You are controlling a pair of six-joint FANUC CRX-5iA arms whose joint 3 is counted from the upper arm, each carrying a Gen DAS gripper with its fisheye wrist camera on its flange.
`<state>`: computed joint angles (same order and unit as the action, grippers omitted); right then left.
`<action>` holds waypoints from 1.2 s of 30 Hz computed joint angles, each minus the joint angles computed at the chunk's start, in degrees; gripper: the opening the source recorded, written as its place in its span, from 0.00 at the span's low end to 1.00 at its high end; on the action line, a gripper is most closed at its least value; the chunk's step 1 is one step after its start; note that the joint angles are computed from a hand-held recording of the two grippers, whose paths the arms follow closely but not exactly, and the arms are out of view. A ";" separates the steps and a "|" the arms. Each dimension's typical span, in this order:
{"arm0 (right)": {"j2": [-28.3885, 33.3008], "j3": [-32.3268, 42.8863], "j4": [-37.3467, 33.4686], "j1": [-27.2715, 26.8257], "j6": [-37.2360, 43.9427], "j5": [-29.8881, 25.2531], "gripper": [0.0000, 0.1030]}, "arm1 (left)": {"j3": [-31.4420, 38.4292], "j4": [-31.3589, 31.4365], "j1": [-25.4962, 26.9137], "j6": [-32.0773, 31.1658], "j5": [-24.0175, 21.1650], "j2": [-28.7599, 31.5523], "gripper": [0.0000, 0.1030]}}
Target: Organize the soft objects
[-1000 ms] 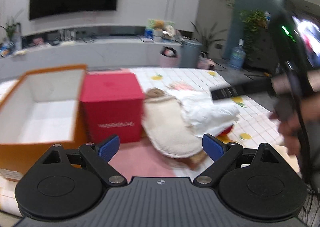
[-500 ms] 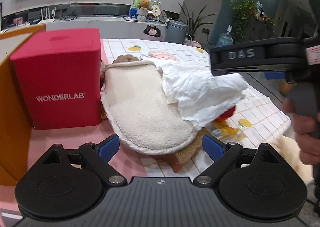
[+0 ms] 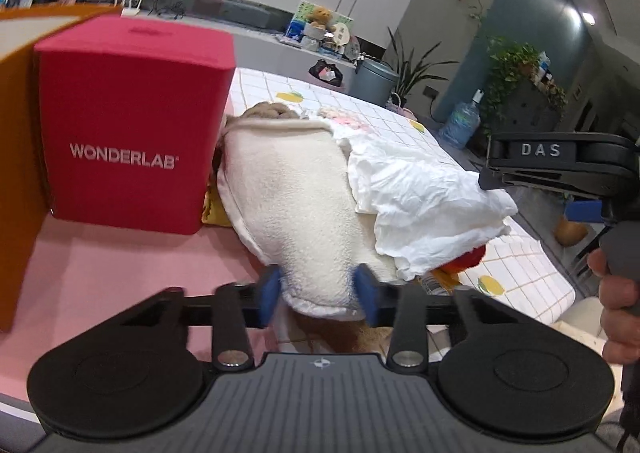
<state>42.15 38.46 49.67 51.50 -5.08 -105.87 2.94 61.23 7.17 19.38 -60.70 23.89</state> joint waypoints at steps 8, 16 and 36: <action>-4.04 -5.43 0.25 0.82 -2.91 2.34 0.97 | 1.17 -4.38 1.27 -0.41 -0.53 -2.70 0.19; -10.20 -15.10 8.64 3.91 -3.83 9.79 0.97 | 2.80 -12.29 4.78 -2.02 -2.13 -6.14 0.20; -12.00 -16.32 -2.72 0.31 92.00 29.70 0.94 | 0.27 -6.66 6.92 -10.68 -3.33 -5.57 0.22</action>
